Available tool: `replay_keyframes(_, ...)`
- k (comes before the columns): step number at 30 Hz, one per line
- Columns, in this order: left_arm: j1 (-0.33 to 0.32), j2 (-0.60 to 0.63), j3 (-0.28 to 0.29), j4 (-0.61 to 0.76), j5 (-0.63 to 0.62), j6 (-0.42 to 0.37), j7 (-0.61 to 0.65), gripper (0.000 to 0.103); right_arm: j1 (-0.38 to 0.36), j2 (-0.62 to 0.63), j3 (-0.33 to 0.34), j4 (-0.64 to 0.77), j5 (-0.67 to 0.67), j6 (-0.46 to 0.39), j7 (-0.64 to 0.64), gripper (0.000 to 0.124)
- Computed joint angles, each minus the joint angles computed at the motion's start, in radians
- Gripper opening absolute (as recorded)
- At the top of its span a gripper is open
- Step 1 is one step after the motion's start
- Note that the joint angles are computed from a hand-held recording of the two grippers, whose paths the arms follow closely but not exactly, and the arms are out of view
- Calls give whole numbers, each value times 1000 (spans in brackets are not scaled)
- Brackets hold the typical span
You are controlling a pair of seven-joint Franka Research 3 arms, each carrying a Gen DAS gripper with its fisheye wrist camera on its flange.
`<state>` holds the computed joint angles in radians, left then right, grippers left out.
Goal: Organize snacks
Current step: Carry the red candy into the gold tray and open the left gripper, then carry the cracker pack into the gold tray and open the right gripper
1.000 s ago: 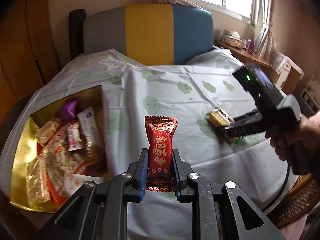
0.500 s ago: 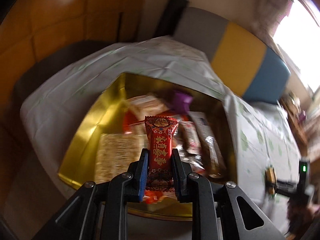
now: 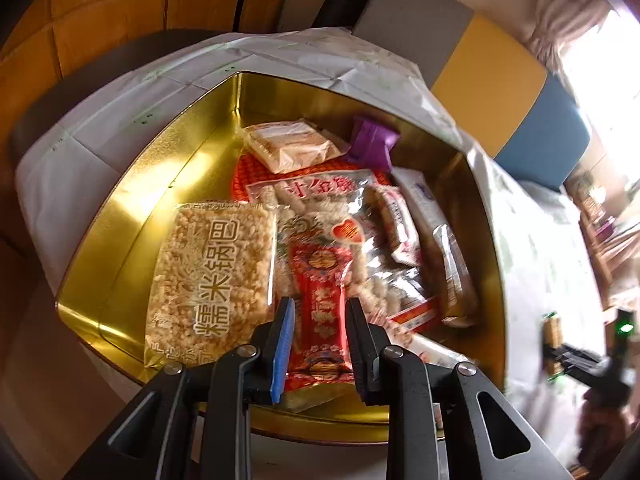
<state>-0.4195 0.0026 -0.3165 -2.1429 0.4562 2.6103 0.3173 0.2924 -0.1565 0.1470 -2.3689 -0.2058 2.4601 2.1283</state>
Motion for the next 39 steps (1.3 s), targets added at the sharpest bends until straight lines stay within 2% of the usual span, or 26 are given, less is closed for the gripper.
replay_keyframes(9, -42, 24, -21, 70, 197, -189, -65, 26, 2, 5, 1, 6, -11, -5, 1, 49)
replay_keyframes(14, -59, 16, -25, 79, 244, -230, -74, 27, 4, 5, 4, 7, -27, -9, 8, 49)
replay_keyframes(26, -66, -4, -31, 81, 259, -226, -76, 28, 9, -5, 12, -7, -59, -2, 32, 48)
replay_keyframes(39, -43, -55, -33, 22, 260, -195, -103, 28, 7, -17, 17, -22, -63, 3, 51, 48)
